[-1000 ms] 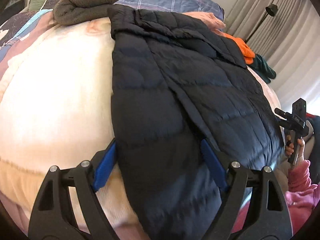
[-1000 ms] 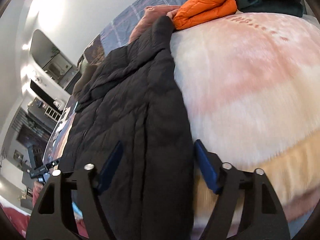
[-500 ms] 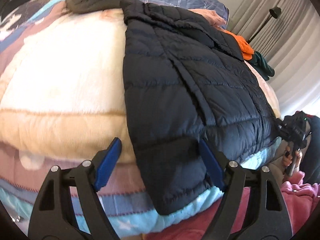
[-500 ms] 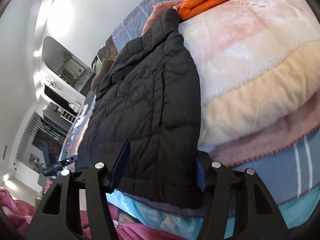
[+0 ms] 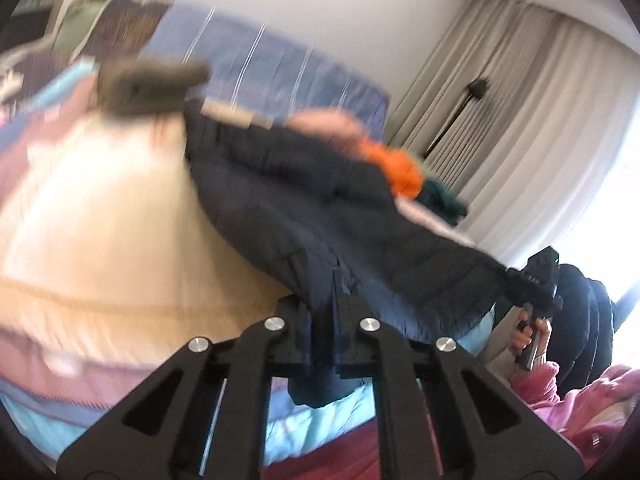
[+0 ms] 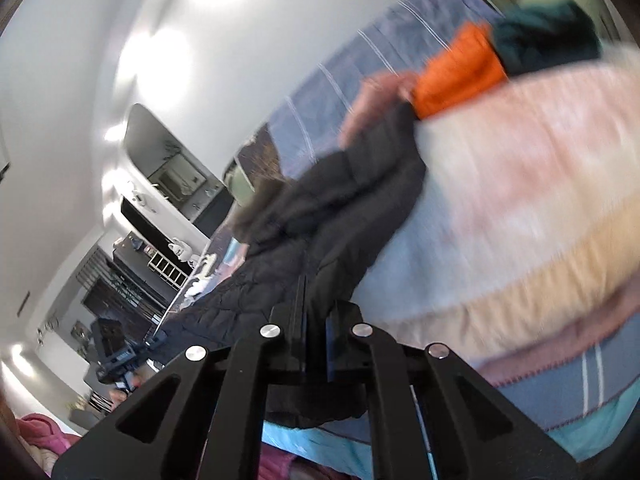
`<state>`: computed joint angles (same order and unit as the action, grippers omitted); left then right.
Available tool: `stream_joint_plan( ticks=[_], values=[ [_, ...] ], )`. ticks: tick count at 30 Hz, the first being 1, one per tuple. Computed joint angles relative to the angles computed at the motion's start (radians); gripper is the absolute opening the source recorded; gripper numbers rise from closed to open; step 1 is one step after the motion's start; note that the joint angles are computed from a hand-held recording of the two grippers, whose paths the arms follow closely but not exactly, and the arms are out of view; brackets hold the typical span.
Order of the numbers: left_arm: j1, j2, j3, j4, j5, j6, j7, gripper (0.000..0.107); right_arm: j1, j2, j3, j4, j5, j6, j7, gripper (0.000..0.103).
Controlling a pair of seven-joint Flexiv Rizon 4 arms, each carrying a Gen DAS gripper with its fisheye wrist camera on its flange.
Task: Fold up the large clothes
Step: 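Grasp the jacket hem with both grippers and fold it toward the collar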
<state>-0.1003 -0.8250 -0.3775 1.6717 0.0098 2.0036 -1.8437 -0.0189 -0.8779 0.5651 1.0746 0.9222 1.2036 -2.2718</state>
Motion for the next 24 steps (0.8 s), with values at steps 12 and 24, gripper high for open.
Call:
stream_joint_plan(
  ticks=[12, 24],
  values=[
    [-0.232, 0.136, 0.234, 0.088, -0.2, 0.253, 0.102, 0.007, -0.095, 0.177, 0.092, 0.083, 0.3, 0.158, -0.427, 0.006],
    [-0.284, -0.095, 0.381, -0.359, -0.496, -0.146, 0.208, 0.009, 0.357, -0.167, -0.522, -0.398, -0.27, 0.099, 0.515, 0.006]
  ],
)
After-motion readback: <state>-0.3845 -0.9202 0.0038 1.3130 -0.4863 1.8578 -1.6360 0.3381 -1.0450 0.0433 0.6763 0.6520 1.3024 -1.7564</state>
